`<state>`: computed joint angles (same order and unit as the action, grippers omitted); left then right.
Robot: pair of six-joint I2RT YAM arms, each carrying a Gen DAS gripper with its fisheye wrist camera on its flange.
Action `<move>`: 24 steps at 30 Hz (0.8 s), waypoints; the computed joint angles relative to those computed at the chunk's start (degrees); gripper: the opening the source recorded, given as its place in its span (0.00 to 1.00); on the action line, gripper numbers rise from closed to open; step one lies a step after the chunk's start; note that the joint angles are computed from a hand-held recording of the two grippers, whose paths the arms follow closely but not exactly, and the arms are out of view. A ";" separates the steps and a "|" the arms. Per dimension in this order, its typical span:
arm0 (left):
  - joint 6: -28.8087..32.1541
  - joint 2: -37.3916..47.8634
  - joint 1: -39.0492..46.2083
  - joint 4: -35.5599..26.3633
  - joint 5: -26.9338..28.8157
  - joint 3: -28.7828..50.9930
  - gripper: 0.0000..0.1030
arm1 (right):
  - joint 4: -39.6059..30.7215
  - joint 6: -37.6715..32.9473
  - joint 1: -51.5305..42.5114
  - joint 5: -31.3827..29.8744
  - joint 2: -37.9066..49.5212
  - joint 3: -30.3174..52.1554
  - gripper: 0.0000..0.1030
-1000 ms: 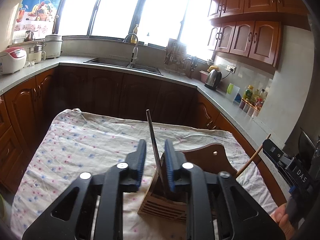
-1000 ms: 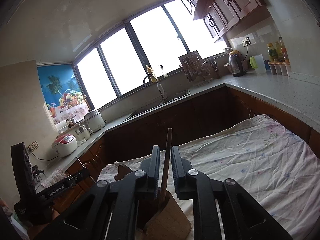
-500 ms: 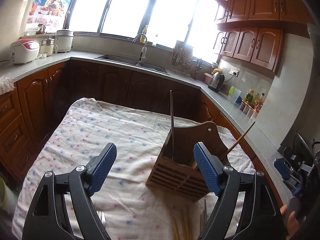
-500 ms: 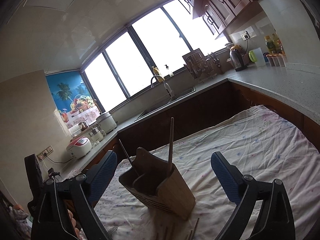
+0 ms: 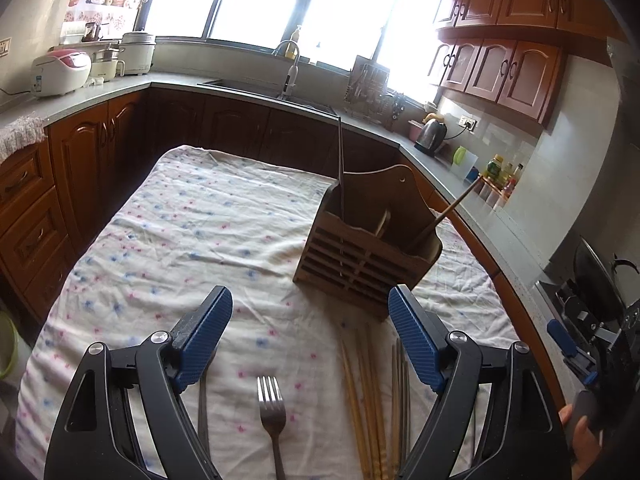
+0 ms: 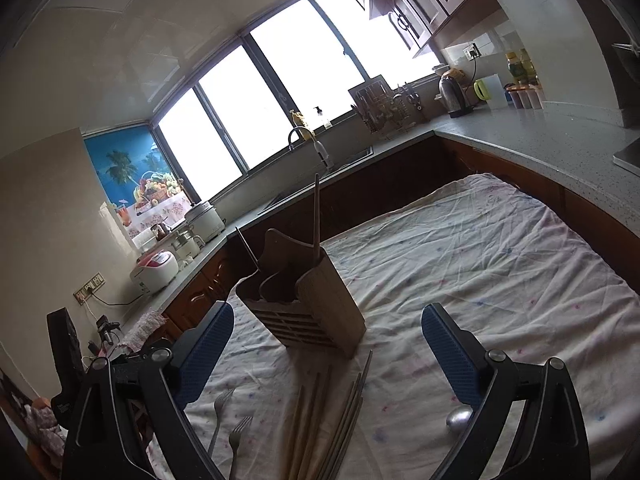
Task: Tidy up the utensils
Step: 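Withdraw both tools from the holder back toward the utensils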
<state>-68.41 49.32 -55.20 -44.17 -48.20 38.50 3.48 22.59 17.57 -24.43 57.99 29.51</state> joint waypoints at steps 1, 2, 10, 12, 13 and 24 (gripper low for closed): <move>-2.39 0.63 -1.64 -1.60 -0.65 0.30 0.80 | -1.32 -0.29 -0.38 0.03 -1.32 -0.61 0.94; -4.67 1.17 -3.34 -3.03 -1.25 0.42 0.80 | -2.70 -0.56 -0.80 -0.08 -2.75 -1.24 0.94; -17.80 6.16 -12.81 -9.57 -1.95 0.56 0.80 | -11.80 -2.98 -1.50 0.37 -12.04 -5.52 0.94; -19.86 6.97 -14.16 -10.15 -1.61 0.27 0.80 | -13.52 -3.78 -1.07 1.19 -13.22 -6.02 0.94; -20.47 7.21 -14.58 -10.07 -1.26 -0.01 0.80 | -14.15 -3.86 -0.66 1.61 -13.96 -6.39 0.94; -22.40 10.18 -15.92 -8.33 1.24 -1.23 0.80 | -15.78 -5.13 5.11 8.21 -16.45 -8.27 0.94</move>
